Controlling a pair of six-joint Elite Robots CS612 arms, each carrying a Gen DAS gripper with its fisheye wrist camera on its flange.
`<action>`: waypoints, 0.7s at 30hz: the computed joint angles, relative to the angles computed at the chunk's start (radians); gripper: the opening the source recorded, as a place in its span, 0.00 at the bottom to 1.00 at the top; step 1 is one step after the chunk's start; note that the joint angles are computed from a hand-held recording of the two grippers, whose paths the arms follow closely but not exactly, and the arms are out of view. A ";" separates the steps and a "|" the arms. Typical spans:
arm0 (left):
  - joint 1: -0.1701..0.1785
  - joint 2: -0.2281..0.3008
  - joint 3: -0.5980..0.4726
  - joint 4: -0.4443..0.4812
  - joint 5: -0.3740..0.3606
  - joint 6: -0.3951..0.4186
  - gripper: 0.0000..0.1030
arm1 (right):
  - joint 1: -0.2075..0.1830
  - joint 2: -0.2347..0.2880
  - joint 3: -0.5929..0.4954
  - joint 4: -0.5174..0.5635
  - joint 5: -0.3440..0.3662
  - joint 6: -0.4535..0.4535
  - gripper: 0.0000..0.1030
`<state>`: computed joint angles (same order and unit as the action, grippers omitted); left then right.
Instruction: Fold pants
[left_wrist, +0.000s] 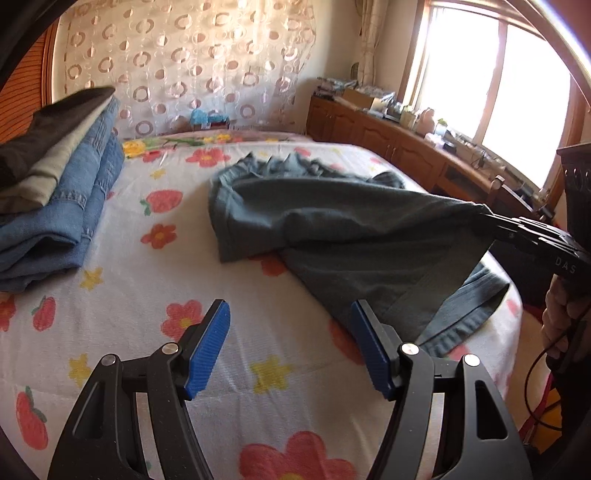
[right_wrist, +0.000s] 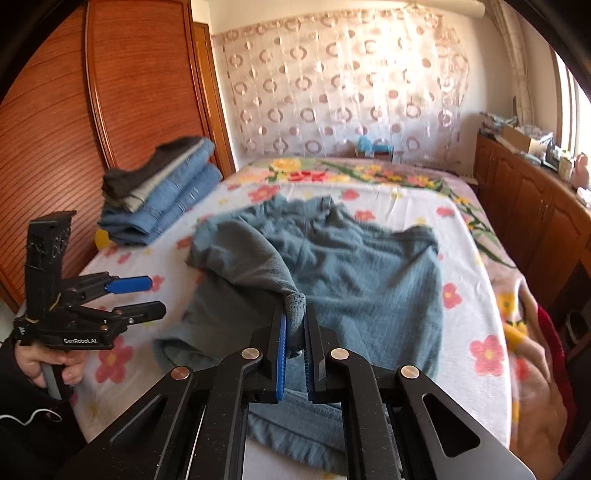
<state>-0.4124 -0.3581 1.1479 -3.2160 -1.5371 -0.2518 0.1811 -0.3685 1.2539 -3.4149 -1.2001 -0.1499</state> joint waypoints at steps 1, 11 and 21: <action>-0.002 -0.004 0.005 -0.012 0.004 0.003 0.67 | -0.001 -0.007 0.015 -0.023 -0.001 0.000 0.07; -0.009 -0.007 0.006 -0.027 -0.029 0.004 0.67 | -0.023 -0.049 0.139 -0.189 -0.021 0.038 0.07; -0.017 0.000 -0.010 -0.007 -0.020 0.040 0.67 | -0.024 -0.074 0.200 -0.189 -0.084 0.063 0.07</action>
<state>-0.4299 -0.3584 1.1377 -3.2226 -1.5574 -0.2121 0.1567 -0.4426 1.4536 -3.6038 -1.2839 -0.0868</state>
